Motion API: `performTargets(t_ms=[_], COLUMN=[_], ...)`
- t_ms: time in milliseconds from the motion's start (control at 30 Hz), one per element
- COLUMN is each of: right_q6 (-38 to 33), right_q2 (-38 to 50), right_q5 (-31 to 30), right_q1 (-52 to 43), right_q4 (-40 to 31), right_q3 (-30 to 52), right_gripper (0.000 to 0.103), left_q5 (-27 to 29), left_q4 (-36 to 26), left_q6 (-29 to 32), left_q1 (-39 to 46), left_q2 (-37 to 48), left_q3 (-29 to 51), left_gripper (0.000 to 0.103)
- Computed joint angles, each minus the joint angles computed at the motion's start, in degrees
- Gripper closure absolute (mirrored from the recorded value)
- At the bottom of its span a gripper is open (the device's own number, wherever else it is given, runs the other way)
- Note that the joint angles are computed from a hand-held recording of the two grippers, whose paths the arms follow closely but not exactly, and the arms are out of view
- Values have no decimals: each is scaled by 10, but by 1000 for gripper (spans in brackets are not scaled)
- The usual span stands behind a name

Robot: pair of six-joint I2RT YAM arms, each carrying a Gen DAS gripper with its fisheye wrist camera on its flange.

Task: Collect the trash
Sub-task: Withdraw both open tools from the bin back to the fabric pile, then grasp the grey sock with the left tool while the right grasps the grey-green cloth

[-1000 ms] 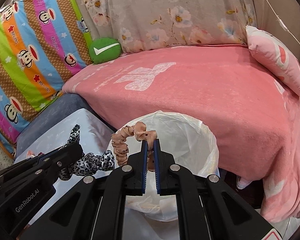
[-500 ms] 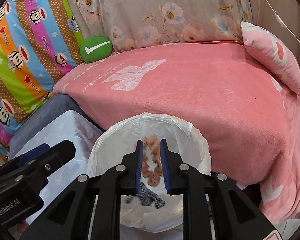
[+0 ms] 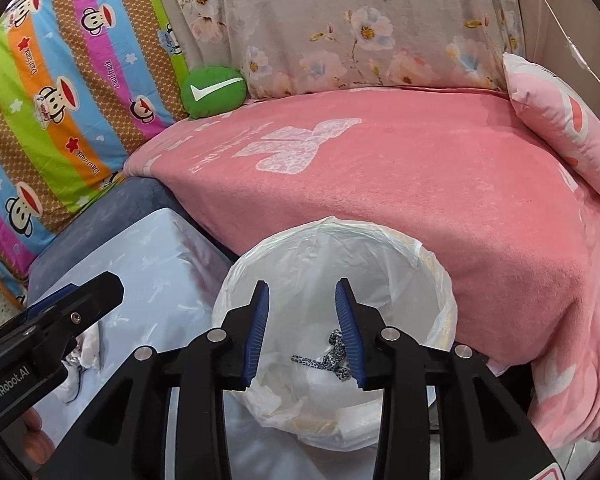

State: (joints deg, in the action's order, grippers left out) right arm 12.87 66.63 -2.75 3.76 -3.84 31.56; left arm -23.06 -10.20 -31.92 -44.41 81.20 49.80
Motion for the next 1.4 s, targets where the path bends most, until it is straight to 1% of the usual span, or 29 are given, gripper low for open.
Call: performTargets(t_ms=[133, 200, 300, 600, 767, 833, 967, 1000, 1067, 1267, 1400], right_q6=[16, 25, 40, 78, 92, 98, 108, 110, 115, 125, 130], right_q2=[-11, -15, -17, 10, 30, 42, 62, 67, 84, 130, 169], right_q5=[27, 41, 65, 115, 135, 146, 163, 167, 173, 180, 175], right_q1=[56, 84, 126, 236, 284, 307, 343, 351, 368, 406, 424], right_q4=[-9, -12, -16, -28, -28, -31, -31, -32, -33, -29, -19], right_q3=[-3, -4, -4, 15, 27, 35, 47, 51, 62, 89, 110], right_gripper=[64, 63, 62, 62, 62, 62, 62, 62, 62, 62, 62], left_q5=[-10, -17, -25, -35, -28, -26, -39, -37, -31, 19, 43], left_q4=[-18, -28, -43, -80, -92, -97, -109, -112, -114, -102, -91], left_q6=[-16, -23, -33, -49, -50, -48, -48, -48, -46, -24, -16], left_q1=[17, 23, 38, 72, 103, 116, 134, 144, 162, 244, 284], left_q2=[-43, -59, -90, -157, -190, -197, -211, -216, -225, -242, -242], left_q3=[-32, -45, -71, -124, -150, -158, -177, -184, -197, -241, -260], left_gripper=[34, 31, 30, 30, 30, 29, 22, 19, 18, 18, 18])
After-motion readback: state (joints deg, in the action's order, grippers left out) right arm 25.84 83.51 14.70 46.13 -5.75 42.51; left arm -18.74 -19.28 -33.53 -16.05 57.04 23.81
